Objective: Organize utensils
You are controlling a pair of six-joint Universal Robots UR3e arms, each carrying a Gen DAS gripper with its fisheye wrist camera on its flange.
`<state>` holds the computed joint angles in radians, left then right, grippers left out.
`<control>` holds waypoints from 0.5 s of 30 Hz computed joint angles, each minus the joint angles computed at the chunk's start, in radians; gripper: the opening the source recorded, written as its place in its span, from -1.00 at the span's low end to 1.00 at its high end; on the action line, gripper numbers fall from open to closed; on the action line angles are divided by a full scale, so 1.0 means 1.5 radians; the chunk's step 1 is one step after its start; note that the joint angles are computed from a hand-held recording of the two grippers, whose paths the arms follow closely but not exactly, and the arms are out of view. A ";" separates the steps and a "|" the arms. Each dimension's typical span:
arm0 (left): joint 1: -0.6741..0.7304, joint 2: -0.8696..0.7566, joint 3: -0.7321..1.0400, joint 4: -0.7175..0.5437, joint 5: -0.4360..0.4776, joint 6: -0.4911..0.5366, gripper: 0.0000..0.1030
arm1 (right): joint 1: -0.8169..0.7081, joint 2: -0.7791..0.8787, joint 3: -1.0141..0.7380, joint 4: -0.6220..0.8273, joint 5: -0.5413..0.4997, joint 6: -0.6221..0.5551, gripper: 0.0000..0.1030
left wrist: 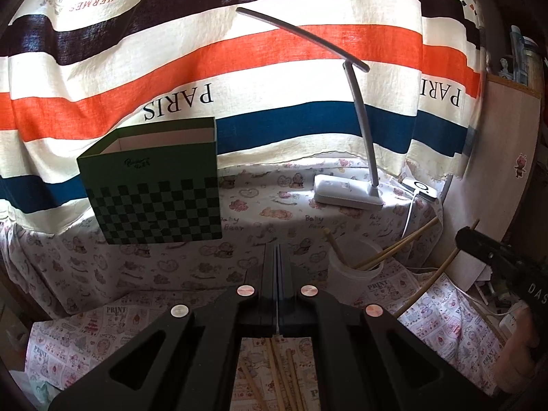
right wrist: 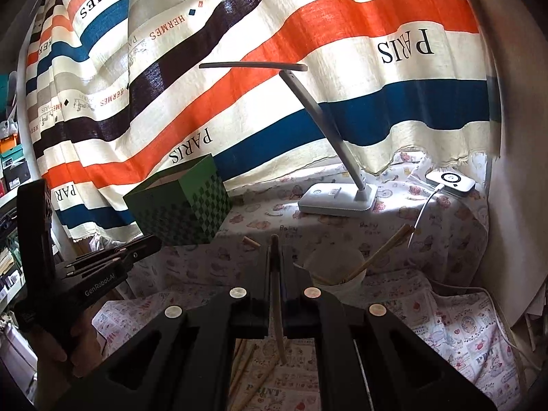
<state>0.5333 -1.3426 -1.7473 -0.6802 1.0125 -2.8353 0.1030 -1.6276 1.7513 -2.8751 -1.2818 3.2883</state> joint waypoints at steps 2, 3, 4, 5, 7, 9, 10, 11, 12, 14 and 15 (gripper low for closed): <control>0.008 0.002 -0.015 -0.002 0.007 0.006 -0.76 | 0.003 -0.001 0.000 -0.007 -0.007 0.000 -0.89; 0.010 -0.001 -0.018 -0.004 0.009 0.008 -0.69 | 0.005 -0.001 -0.004 -0.004 -0.011 0.000 -0.89; 0.009 -0.003 -0.022 -0.006 0.016 0.011 -0.59 | 0.006 -0.001 -0.005 -0.004 -0.013 0.001 -0.89; 0.008 -0.006 -0.025 -0.010 0.023 0.015 -0.48 | 0.006 -0.001 -0.005 -0.006 -0.012 0.003 -0.89; 0.007 -0.011 -0.034 -0.018 0.035 0.027 -0.27 | 0.007 -0.004 0.006 -0.023 -0.012 0.003 -0.89; 0.007 -0.014 -0.052 -0.011 0.051 0.033 -0.10 | 0.020 -0.005 0.025 -0.056 -0.042 -0.008 -0.89; 0.007 -0.017 -0.061 -0.008 0.058 0.036 0.01 | 0.029 -0.004 0.035 -0.075 -0.060 -0.013 -0.89; 0.005 -0.023 -0.067 -0.006 0.068 0.038 0.19 | 0.035 -0.002 0.047 -0.095 -0.072 -0.019 -0.89; 0.002 -0.032 -0.071 -0.006 0.080 0.041 0.29 | 0.038 -0.002 0.056 -0.106 -0.076 -0.022 -0.90; -0.001 -0.056 -0.073 -0.004 0.101 0.041 0.47 | 0.036 0.000 0.068 -0.120 -0.073 -0.022 -0.89; -0.001 -0.069 -0.068 -0.014 0.104 0.040 0.47 | 0.034 0.001 0.068 -0.120 -0.068 -0.018 -0.89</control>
<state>0.5325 -1.4458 -1.8491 -0.7009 1.1690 -2.7747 0.1533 -1.6266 1.8537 -3.0544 -1.3836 3.2607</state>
